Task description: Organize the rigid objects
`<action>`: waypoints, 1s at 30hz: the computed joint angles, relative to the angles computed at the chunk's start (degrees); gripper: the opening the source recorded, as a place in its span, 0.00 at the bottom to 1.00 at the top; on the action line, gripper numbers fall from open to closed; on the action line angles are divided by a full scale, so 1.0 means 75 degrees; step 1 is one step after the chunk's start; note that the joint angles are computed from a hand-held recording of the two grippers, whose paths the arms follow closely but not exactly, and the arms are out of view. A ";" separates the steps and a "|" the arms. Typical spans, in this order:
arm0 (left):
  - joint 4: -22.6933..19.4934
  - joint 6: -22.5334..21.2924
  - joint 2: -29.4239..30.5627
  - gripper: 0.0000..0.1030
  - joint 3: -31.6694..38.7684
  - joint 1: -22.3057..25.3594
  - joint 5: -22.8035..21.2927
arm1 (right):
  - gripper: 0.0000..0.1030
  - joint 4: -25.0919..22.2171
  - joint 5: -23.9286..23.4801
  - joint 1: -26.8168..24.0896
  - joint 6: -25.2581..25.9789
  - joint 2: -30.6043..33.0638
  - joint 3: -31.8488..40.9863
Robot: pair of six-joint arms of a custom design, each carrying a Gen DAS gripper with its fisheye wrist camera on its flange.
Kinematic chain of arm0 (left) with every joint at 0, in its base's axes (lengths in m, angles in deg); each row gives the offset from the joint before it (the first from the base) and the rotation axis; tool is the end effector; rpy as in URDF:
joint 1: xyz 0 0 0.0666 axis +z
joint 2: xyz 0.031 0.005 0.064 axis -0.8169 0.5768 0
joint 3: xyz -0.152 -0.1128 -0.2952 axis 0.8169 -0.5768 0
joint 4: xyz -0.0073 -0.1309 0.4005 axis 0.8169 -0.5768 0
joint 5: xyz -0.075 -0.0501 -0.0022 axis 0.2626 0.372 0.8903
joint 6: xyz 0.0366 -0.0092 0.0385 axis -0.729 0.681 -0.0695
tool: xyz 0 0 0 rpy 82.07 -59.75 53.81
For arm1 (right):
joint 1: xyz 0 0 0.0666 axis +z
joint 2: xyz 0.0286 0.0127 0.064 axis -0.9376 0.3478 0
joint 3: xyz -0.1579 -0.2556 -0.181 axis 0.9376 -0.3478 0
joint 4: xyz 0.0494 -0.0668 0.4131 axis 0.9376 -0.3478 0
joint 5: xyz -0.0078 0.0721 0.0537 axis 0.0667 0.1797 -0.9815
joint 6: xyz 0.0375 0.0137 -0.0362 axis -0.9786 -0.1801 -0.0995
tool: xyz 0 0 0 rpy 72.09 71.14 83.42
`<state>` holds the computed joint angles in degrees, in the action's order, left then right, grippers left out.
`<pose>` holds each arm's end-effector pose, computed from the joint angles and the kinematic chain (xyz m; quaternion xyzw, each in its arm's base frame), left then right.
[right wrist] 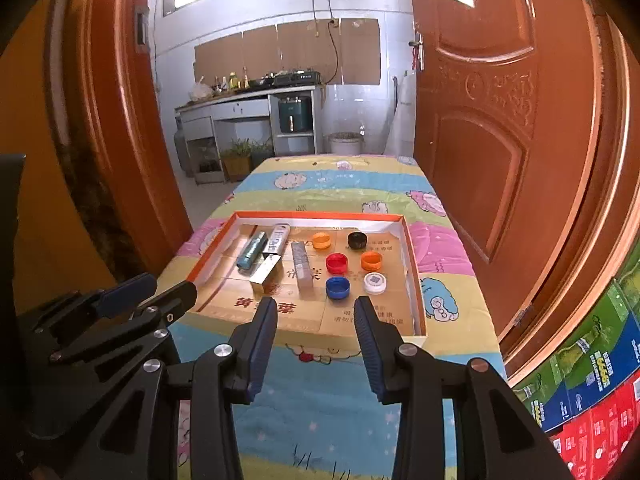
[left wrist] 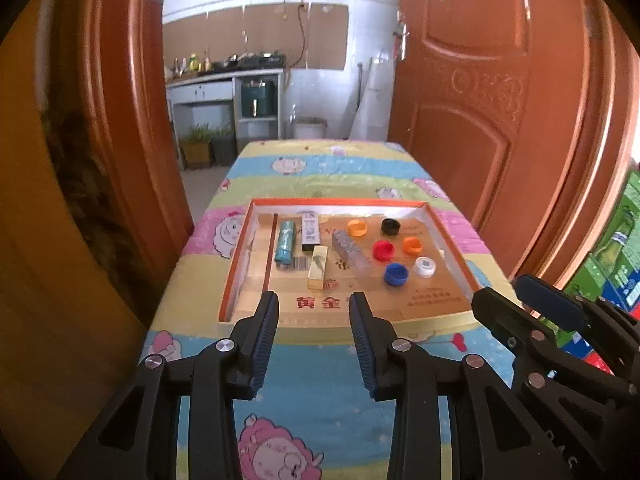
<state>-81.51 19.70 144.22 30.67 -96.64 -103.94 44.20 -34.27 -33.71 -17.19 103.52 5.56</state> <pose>0.3707 -0.3144 0.3453 0.0689 0.8971 -0.0609 0.4322 0.3393 0.2273 0.3748 0.0049 0.8993 0.0341 0.4361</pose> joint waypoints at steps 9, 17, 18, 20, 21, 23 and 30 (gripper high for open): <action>-0.0225 0.0033 -0.1087 0.37 -0.0623 -0.0672 -0.1215 | 0.39 -0.0388 0.0784 0.0643 -0.0356 -0.0700 -0.0226; -0.0671 0.0622 -0.1796 0.37 -0.0965 -0.0999 -0.1512 | 0.39 -0.0893 0.1476 0.1383 -0.0701 -0.1133 -0.0300; -0.0662 0.0628 -0.1915 0.37 -0.1042 -0.1063 -0.1544 | 0.39 -0.0909 0.1530 0.1445 -0.0702 -0.1167 -0.0309; -0.0662 0.0642 -0.2028 0.37 -0.1107 -0.1153 -0.1611 | 0.39 -0.0975 0.1653 0.1603 -0.0713 -0.1257 -0.0321; -0.0687 0.0703 -0.2111 0.37 -0.1159 -0.1217 -0.1718 | 0.39 -0.0991 0.1714 0.1681 -0.0726 -0.1294 -0.0328; -0.0752 0.0741 -0.2181 0.37 -0.1197 -0.1330 -0.1966 | 0.39 -0.1034 0.1828 0.1812 -0.0759 -0.1332 -0.0337; -0.0763 0.0812 -0.2388 0.37 -0.1344 -0.1434 -0.2094 | 0.39 -0.1157 0.2041 0.2038 -0.0862 -0.1408 -0.0377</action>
